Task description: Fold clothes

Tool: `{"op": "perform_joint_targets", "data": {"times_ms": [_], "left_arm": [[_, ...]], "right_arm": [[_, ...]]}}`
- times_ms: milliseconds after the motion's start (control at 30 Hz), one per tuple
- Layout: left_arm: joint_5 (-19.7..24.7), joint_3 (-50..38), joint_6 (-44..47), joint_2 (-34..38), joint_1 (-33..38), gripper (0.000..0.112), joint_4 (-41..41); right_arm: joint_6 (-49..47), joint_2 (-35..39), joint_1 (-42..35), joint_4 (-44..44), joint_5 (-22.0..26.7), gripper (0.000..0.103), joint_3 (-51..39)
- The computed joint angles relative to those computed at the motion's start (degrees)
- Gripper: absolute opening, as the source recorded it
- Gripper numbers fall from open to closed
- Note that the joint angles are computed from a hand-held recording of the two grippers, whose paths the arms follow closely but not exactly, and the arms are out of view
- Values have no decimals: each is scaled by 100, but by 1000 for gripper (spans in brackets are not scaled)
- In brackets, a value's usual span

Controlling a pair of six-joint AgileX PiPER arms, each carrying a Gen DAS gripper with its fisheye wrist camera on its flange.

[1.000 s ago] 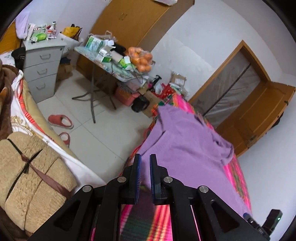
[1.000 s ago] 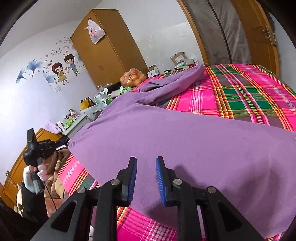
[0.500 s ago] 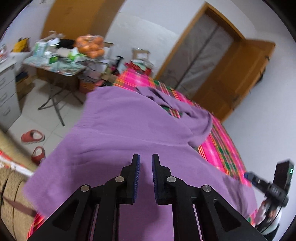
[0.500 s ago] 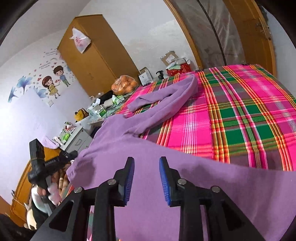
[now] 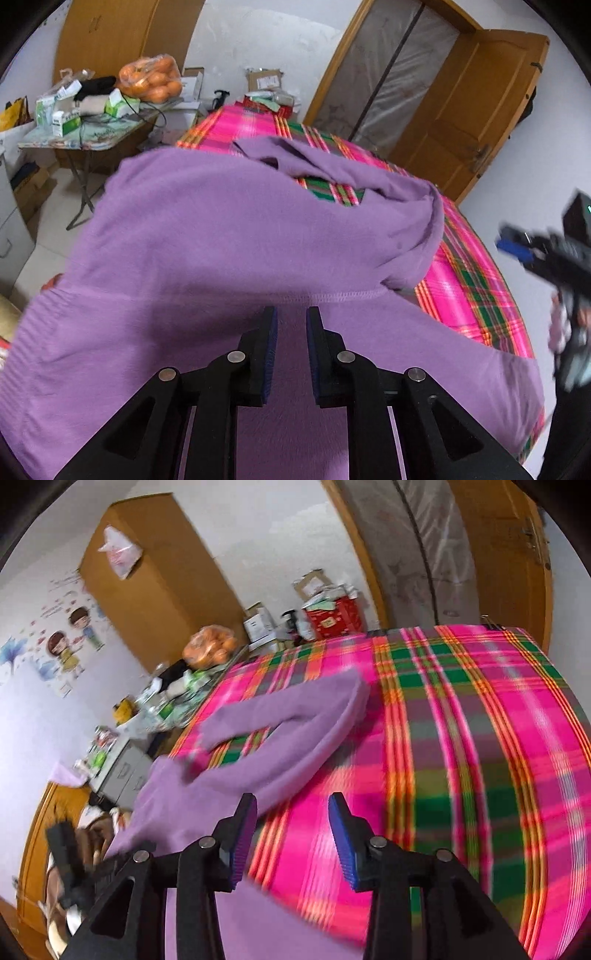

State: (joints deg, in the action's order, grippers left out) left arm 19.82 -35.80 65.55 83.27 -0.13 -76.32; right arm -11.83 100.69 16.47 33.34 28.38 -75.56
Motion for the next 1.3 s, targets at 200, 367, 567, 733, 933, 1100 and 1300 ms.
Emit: {"op": "perform_joint_targets", "data": {"times_ms": [200,367,567,733,933,1100,1300], "left_arm": [[346,24,865,244,145,16,-752],[726,49,1046,300,388,16,-924],[841,36,1090,335,448,16,-944],[859,23,1124,364,449,16,-984],[923,41,1195,381,508,16,-1060],[991,65,1253,386,581,16,-1078],[1122,26,1220,434,711,16,-981]], "right_arm": [[999,1747,-312,-674,621,41,-2203],[1836,2975,-262,-1544,1358,35,-4006],[1686,2813,-179,-1485,988,4,-3736],[-239,1359,196,-65,336,4,-1840],[-752,397,962,-373,533,4,-589],[-282,456,1129,-1114,967,7,-575],[404,384,1446,-2137,579,32,-1138]]}}
